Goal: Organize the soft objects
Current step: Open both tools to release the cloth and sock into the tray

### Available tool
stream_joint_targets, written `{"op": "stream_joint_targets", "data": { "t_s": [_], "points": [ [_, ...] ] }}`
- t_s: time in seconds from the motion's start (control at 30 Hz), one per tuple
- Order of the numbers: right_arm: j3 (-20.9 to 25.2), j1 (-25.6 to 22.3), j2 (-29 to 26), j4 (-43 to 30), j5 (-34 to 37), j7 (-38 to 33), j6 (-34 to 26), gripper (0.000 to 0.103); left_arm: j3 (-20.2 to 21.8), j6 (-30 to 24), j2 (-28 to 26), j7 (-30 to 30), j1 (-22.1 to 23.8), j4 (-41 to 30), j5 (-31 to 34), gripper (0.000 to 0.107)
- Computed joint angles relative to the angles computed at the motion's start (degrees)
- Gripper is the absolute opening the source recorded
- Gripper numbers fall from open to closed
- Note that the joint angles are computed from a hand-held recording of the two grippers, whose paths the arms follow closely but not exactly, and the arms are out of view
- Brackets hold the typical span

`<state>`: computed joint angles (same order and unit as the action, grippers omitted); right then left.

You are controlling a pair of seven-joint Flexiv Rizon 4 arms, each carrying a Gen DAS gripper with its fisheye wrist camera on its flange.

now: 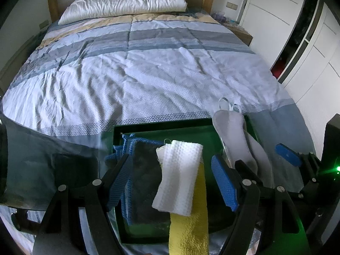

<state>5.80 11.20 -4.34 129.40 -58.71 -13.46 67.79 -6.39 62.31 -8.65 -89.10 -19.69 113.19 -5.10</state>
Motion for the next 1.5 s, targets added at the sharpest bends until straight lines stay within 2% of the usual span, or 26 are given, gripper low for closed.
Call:
{"op": "stream_joint_targets", "data": {
  "t_s": [0.17, 0.33, 0.6, 0.63, 0.67, 0.7, 0.93, 1.07, 1.27, 1.5],
  "points": [
    [0.3, 0.2, 0.5, 0.0, -0.3, 0.9, -0.8, 0.093, -0.1, 0.8, 0.8, 0.6, 0.2, 0.8, -1.1, 0.071],
    [0.7, 0.3, 1.7, 0.2, -1.2, 2.4, -2.1, 0.103, -0.3, 1.9, 2.0, 1.4, 0.1, 1.8, -2.0, 0.071],
    [2.1, 0.1, 4.1, 0.9, -5.5, 6.3, -5.7, 0.103, -0.8, 3.8, 4.4, 4.2, -0.3, 4.7, -5.0, 0.072],
    [2.2, 0.1, 4.4, 1.0, -6.2, 7.1, -6.2, 0.103, -0.9, 4.1, 4.7, 4.7, -0.3, 5.1, -5.7, 0.077],
    [2.4, 0.1, 4.6, 1.1, -6.7, 7.9, -6.4, 0.103, -0.9, 4.3, 4.9, 4.9, -0.4, 5.3, -5.8, 0.090],
    [2.4, 0.1, 4.7, 1.1, -6.9, 8.3, -6.5, 0.103, -0.8, 5.1, 5.4, 4.9, -0.5, 5.9, -5.9, 0.094],
    [3.7, 0.8, 5.9, 1.7, -8.3, 12.2, -11.1, 0.103, -0.9, 6.4, 7.2, 8.9, -0.8, 8.1, -10.4, 0.096],
    [4.3, 1.3, 6.5, 2.1, -7.9, 13.7, -13.2, 0.103, -0.9, 7.3, 8.2, 11.8, -1.2, 9.7, -13.5, 0.101],
    [5.0, 2.6, 6.6, 1.7, -6.2, 13.3, -16.5, 0.103, -0.7, 8.8, 8.9, 13.5, -1.7, 11.2, -15.1, 0.101],
    [5.3, 3.1, 7.0, 1.8, -6.2, 13.8, -17.1, 0.102, -0.5, 10.4, 10.6, 17.7, -2.7, 13.3, -19.0, 0.101]
  ]
}}
